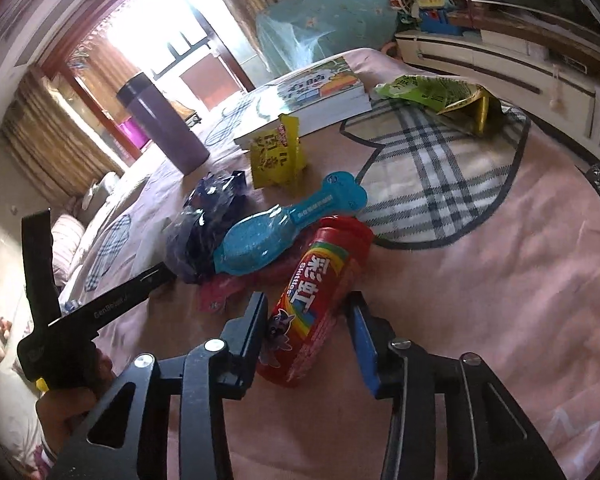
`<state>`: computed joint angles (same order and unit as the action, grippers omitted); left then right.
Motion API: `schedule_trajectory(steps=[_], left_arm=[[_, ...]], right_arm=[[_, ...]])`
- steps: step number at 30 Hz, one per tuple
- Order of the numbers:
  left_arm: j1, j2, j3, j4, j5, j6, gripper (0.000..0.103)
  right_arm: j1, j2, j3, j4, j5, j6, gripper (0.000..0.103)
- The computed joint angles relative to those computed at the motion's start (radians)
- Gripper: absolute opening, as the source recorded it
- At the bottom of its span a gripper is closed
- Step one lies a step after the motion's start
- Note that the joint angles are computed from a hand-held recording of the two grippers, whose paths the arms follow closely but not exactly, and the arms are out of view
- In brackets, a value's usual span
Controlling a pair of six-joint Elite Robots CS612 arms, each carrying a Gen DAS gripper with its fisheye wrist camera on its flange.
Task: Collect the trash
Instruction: 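Grasp the white sponge with the left tool while the right tool grasps the red can, then carry the sponge and red can over the bin and open both tools to drop them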
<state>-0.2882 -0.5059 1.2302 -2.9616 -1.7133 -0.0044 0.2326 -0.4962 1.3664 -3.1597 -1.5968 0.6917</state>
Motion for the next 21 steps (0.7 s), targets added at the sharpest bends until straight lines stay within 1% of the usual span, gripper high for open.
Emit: schedule_trajectory(steps=[3,5,7,10,12,13,15,17,18,21], left_arm=[[0.000,-0.037,0.073,-0.056,-0.049,0.006,0.046],[-0.005,-0.061,0.122,-0.092,-0.078,0.020,0.046],[-0.012,-0.085,0.169,-0.123,-0.101,0.039,0.046],[-0.019,-0.106,0.208,-0.134,-0.143,0.055,0.046],[-0.025,-0.115,0.225,-0.140,-0.150,0.063,0.046],[-0.028,-0.119,0.233,-0.140,-0.153,0.065,0.046],[-0.030,-0.122,0.241,-0.134,-0.161,0.067,0.046],[-0.033,-0.125,0.249,-0.131,-0.157,0.075,0.046],[-0.033,-0.127,0.252,-0.130,-0.155,0.078,0.046],[-0.033,-0.130,0.258,-0.125,-0.159,0.082,0.046]], right_arm=[[-0.002,-0.016,0.036,-0.034,0.012,-0.012,0.035],[-0.005,-0.028,0.065,-0.058,0.016,-0.011,0.034],[-0.005,-0.041,0.091,-0.069,0.006,-0.016,0.033],[-0.004,-0.061,0.122,-0.066,-0.019,-0.039,0.033],[-0.005,-0.070,0.134,-0.054,-0.028,-0.055,0.033],[-0.008,-0.073,0.137,-0.045,-0.019,-0.062,0.032],[-0.015,-0.070,0.134,-0.035,0.004,-0.059,0.033],[-0.020,-0.064,0.129,-0.040,0.025,-0.052,0.037],[-0.021,-0.061,0.125,-0.039,0.032,-0.049,0.037],[-0.019,-0.049,0.107,-0.028,0.032,-0.056,0.038]])
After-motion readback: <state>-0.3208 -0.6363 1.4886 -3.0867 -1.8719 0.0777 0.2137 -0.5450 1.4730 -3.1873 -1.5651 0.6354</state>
